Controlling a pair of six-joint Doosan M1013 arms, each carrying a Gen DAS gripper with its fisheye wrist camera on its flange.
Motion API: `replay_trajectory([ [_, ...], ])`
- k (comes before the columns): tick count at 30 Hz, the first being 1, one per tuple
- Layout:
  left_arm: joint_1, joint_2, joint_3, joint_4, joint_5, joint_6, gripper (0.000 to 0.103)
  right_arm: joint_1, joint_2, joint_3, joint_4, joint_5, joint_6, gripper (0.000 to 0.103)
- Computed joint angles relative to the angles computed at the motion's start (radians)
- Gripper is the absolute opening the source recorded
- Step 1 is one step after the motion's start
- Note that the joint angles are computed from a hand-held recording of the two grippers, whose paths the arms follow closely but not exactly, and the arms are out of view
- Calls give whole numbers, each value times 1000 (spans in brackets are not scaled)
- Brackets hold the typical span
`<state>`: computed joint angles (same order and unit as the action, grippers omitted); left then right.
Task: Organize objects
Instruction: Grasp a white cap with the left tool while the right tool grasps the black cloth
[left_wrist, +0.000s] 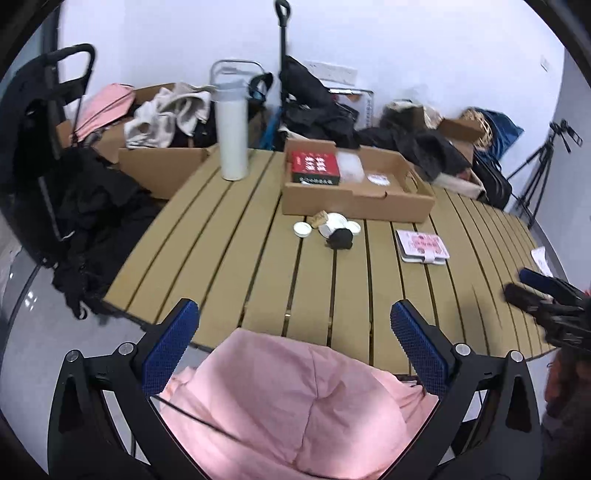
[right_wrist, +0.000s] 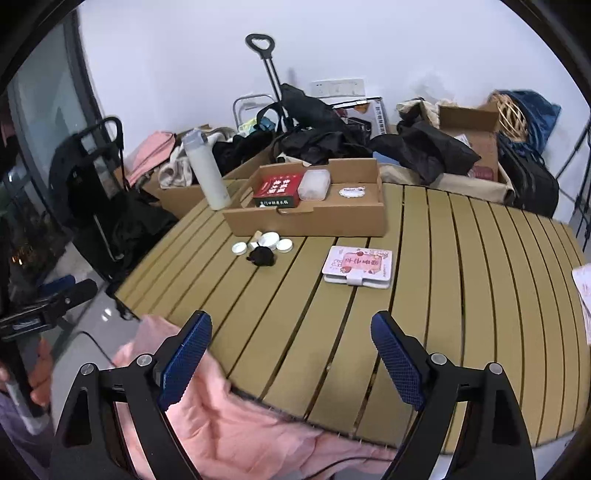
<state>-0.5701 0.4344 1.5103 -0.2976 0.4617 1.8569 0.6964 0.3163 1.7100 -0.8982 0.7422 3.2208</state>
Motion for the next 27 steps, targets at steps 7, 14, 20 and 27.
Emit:
replay_trajectory([
  [7, 8, 149, -172, 2, 28, 152, 102, -127, 144, -95, 133, -232, -214, 83],
  [14, 13, 366, -446, -81, 185, 288, 86, -190, 351, -334, 299, -143, -521, 63],
  [20, 2, 483, -607, -57, 306, 286, 70, -205, 326, -278, 315, -218, -509, 41],
  [27, -14, 516, -650, -17, 349, 274, 26, -207, 233, -149, 213, -272, -284, 41],
])
